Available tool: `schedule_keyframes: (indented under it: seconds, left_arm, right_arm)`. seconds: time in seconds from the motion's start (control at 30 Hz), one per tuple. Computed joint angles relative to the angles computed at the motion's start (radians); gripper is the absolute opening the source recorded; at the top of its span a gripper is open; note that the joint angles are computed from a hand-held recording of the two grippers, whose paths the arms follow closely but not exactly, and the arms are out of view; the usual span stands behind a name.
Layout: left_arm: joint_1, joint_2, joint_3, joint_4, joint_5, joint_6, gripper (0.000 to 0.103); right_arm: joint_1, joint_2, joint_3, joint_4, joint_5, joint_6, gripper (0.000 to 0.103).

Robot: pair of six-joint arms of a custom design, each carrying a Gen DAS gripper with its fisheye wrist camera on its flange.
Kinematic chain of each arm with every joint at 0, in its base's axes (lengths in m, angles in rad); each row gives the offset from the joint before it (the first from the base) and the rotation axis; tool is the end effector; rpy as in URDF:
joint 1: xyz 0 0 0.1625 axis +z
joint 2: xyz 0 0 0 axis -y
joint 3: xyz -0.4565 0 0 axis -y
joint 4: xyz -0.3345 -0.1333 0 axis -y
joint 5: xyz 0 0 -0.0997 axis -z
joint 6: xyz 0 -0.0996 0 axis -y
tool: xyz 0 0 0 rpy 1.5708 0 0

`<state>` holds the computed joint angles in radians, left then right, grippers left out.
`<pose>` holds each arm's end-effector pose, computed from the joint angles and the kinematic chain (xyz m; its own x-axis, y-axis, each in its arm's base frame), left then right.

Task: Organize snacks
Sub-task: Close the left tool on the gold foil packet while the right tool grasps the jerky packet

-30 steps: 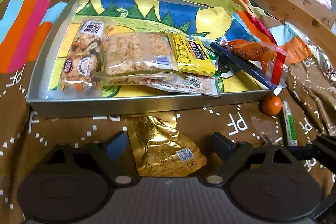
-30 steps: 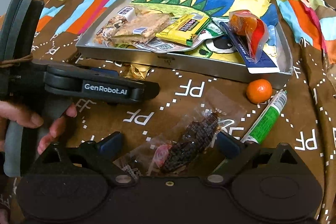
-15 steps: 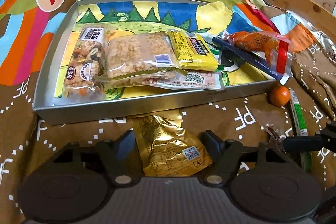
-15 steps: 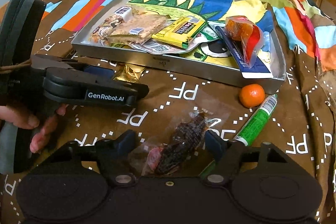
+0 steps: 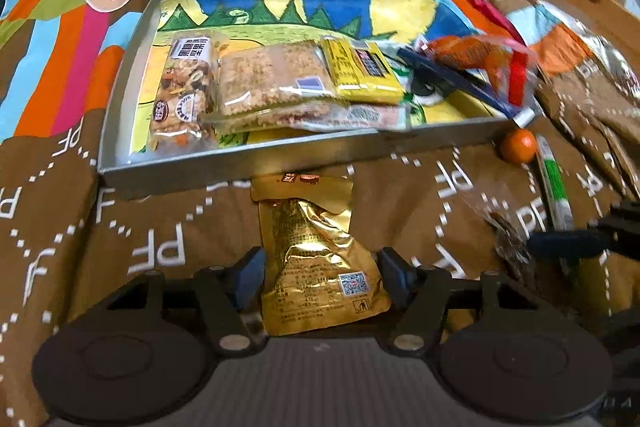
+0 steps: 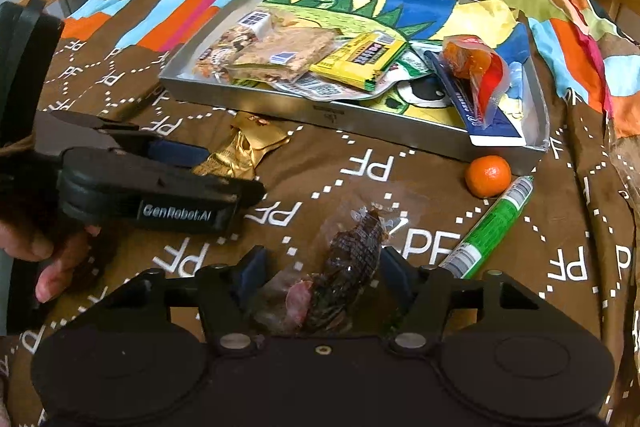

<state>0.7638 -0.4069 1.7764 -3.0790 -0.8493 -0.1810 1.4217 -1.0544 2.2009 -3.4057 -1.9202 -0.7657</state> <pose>-0.2922 -0.5555 -0.0449 -0.7045 0.3479 -0.6186 0.5982 0.7601 -0.2538 0.0239 -0.5087 0.2457 -0.7260 -0.2736 0.6309 -0.5389 0.7963 -0.2748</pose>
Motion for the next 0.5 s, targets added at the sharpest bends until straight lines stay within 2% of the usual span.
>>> schedule_keyframes:
  seconds: [0.1,0.23,0.5]
  left_arm:
    - [-0.017,-0.019,0.036,0.009,0.003,-0.031,0.066]
    - [-0.040,-0.045,0.100,-0.010,0.005,-0.067,0.065]
    - [-0.093,-0.083,0.191,0.009,0.037,-0.138,0.065]
  right_arm:
    - [-0.002,-0.020,0.009,0.049,0.011,0.014,0.059]
    - [0.015,-0.009,0.037,0.007,-0.026,-0.030,0.059]
    - [0.024,-0.021,0.077,-0.044,-0.039,-0.034,0.059]
